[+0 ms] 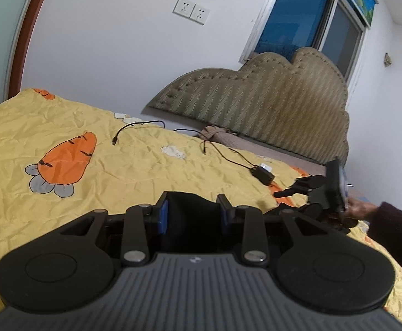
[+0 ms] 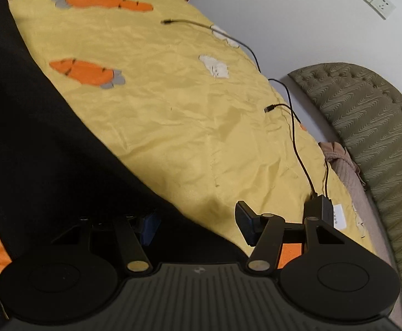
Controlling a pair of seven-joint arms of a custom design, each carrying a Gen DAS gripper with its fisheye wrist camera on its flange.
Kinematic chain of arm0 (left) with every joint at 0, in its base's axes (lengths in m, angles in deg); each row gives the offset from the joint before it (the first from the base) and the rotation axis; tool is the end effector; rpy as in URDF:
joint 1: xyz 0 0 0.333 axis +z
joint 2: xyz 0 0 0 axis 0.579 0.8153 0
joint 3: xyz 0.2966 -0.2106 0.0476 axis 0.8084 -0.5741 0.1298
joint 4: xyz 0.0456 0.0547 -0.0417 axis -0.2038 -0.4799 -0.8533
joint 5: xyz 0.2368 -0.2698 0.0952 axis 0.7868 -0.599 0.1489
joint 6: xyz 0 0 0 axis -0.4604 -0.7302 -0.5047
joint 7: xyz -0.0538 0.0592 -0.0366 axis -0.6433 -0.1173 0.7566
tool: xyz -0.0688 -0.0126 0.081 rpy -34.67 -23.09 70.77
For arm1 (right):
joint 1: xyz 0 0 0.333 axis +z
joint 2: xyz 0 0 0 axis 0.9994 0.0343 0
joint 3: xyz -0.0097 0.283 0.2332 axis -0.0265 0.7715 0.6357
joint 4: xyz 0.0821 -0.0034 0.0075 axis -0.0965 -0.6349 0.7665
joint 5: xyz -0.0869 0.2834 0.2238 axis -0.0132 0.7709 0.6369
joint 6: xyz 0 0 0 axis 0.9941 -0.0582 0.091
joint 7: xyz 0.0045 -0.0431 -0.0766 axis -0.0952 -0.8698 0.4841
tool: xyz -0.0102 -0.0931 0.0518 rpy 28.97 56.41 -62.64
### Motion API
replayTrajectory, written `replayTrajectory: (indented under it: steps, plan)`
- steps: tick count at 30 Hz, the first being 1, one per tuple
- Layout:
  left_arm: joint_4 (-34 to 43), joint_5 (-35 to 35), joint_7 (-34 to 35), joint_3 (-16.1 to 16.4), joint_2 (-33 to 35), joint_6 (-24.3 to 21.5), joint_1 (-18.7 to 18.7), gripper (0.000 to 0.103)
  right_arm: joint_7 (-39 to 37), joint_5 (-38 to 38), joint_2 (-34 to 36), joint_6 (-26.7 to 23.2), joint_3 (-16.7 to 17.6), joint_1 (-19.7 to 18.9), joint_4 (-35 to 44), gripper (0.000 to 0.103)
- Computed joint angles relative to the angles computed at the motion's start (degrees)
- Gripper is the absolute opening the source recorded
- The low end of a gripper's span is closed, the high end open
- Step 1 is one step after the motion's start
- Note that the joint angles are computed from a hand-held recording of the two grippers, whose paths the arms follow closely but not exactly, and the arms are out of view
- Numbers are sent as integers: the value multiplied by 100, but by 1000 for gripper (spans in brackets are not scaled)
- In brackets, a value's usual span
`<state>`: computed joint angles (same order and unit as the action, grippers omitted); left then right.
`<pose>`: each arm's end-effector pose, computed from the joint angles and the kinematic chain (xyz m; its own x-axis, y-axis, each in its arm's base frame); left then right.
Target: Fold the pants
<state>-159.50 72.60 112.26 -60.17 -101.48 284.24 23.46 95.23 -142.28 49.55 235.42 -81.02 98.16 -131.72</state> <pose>0.3314 -0.1688 0.5230 -0.4200 -0.8224 0.3838 -0.5128 -0.1338 -0.8480 0.4974 0.1583 0.4679 0.5035 -0.7133 0.4876 -0.5568 -0.6993 -0.4482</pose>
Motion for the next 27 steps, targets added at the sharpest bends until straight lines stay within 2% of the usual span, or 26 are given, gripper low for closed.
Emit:
replayTrajectory:
  steps: [1,3,4,5,6,7,10,13,17,20,27]
  plan:
    - [-24,26,-9,12,-33,28,-11,31,-311,329,27,-96,10,27,12,59]
    - [-58,79,-36,29,-93,58,-35,31,-299,313,63,-255,14,55,45,57]
    - [-62,72,-35,17,-112,41,-34,31,-170,217,46,-275,12,69,22,50]
    - [-72,57,-35,9,-132,26,-34,31,-306,453,7,-254,10,83,-40,27]
    - [-77,53,-44,19,-138,18,-42,31,-335,633,-35,-335,21,102,-79,19]
    - [-93,37,-51,27,-156,12,-41,31,-48,412,-94,-468,62,94,-109,19]
    - [-129,131,-158,167,-204,73,-79,31,1293,-1084,-353,-948,282,74,-302,13]
    - [-185,233,-239,241,-278,131,-74,31,2128,-1822,-677,-1485,526,184,-637,9]
    - [-368,449,-438,393,-560,115,-124,31,3205,-2864,-1126,-2668,1013,529,-1140,7]
    - [-535,765,-684,683,-866,90,-263,31,3507,-3182,-1362,-3653,1323,933,-1507,7]
    - [-947,1470,-1235,1416,-1778,-329,-726,31,3633,-2841,-1859,-5322,1939,1950,-2120,6]
